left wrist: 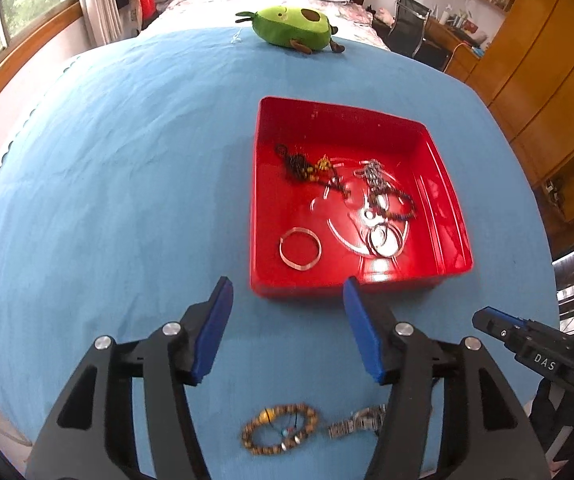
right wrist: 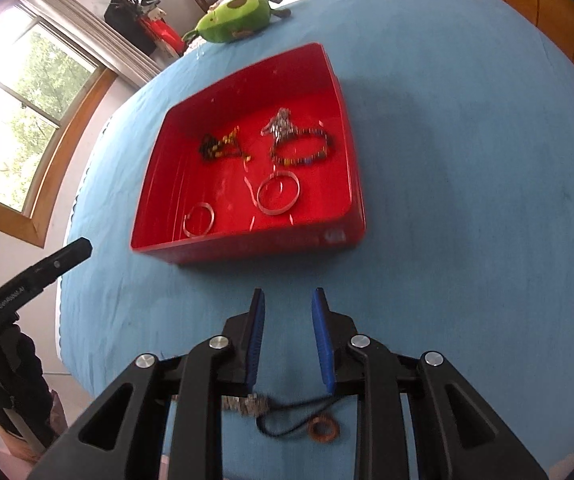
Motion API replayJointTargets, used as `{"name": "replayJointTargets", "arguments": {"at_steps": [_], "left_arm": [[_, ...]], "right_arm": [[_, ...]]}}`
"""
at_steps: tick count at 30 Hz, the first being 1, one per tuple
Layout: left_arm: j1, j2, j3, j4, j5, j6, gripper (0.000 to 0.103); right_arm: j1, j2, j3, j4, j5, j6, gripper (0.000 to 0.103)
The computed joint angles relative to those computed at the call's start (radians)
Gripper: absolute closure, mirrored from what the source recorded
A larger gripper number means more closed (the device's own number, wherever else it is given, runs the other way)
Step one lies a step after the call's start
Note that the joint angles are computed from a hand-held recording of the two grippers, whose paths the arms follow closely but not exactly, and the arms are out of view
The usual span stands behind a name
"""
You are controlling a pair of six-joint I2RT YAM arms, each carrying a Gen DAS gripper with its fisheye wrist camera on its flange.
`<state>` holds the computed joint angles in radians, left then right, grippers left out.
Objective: Organize jewelry
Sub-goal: 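Move both grippers back toward the brown bead bracelet and cord pendant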
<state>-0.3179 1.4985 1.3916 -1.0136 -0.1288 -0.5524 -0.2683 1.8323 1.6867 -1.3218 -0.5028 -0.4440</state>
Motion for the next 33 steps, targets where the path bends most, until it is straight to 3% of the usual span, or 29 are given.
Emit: {"name": "replayJointTargets", "arguments": {"at_steps": [11,18,33], "left_arm": [[-0.057,-0.209,-0.205,-0.071,-0.055,-0.12,0.043],[-0.084,-0.278,-0.327,-0.087,-0.04,-0.182,0.043],[-0.125,-0.31,-0.603,0.057,0.038,-0.205,0.043]], "right_arm": [[-0.079,-0.096,-0.117,-0.021,-0.004,-0.098,0.078],[-0.123,-0.135,-0.195,-0.036,0.012,-0.16,0.077],[-0.195,-0.18,-0.277,-0.051,0.03,-0.227,0.075]]}}
